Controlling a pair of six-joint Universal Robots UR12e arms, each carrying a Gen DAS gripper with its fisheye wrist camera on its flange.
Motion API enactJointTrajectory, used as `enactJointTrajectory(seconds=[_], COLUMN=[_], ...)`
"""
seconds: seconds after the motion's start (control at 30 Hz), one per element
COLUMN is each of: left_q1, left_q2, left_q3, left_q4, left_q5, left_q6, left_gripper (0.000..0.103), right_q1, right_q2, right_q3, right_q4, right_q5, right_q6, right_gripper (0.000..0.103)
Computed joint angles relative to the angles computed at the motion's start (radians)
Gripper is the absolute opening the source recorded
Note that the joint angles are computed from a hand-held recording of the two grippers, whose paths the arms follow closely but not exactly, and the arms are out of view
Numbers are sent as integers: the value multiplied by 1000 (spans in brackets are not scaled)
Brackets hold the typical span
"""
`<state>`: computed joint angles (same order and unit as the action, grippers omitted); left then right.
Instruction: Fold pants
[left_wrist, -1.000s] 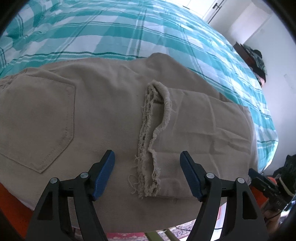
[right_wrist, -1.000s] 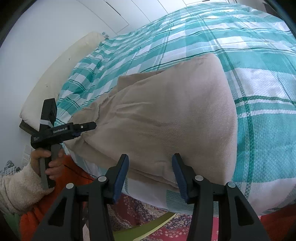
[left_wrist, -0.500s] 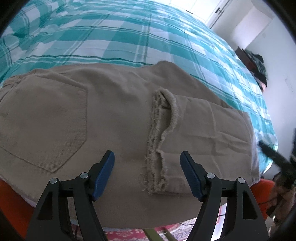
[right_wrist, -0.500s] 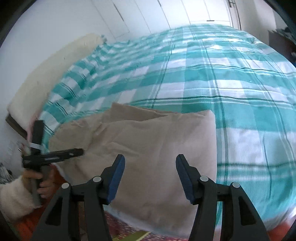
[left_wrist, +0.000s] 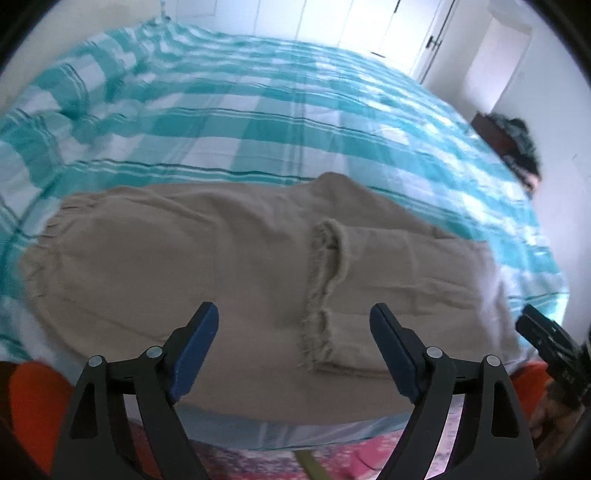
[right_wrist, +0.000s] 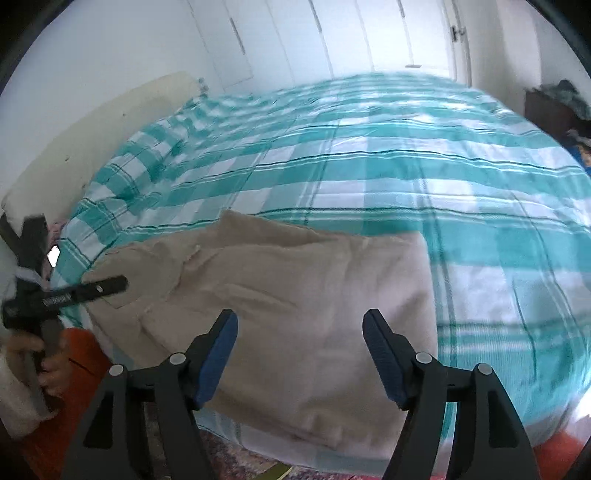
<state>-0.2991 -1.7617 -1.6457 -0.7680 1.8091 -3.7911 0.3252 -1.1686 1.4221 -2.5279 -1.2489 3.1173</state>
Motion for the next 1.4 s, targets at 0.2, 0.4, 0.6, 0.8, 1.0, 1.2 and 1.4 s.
enactJointTrajectory(seconds=[0.2, 0.4, 0.6, 0.8, 1.0, 1.2, 1.4], left_q1=[-15, -30, -40, -45, -40, 32, 118], left_q2=[3, -9, -15, -15, -15, 57, 175], left_q3=[-21, -19, -14, -11, -7, -82, -193], left_q4=[-41, -68, -83, -94, -116, -26, 64], left_q5=[92, 127, 164, 182, 163, 11, -50], left_q6=[-15, 15, 31, 30, 32, -53, -173], left_gripper=[86, 86, 86, 86, 86, 90, 89], right_q1=[5, 7, 12, 17, 22, 20, 18], right_q2=[-16, -11, -7, -9, -10, -8, -2], right_q3=[38, 37, 36, 41, 43, 41, 36], right_q4=[-30, -34, -24, -46, -66, -46, -34], right_q5=[-63, -128, -155, -173, -187, -166, -135], right_q6=[5, 29, 11, 2, -12, -11, -11], right_gripper=[70, 70, 70, 70, 73, 73, 73])
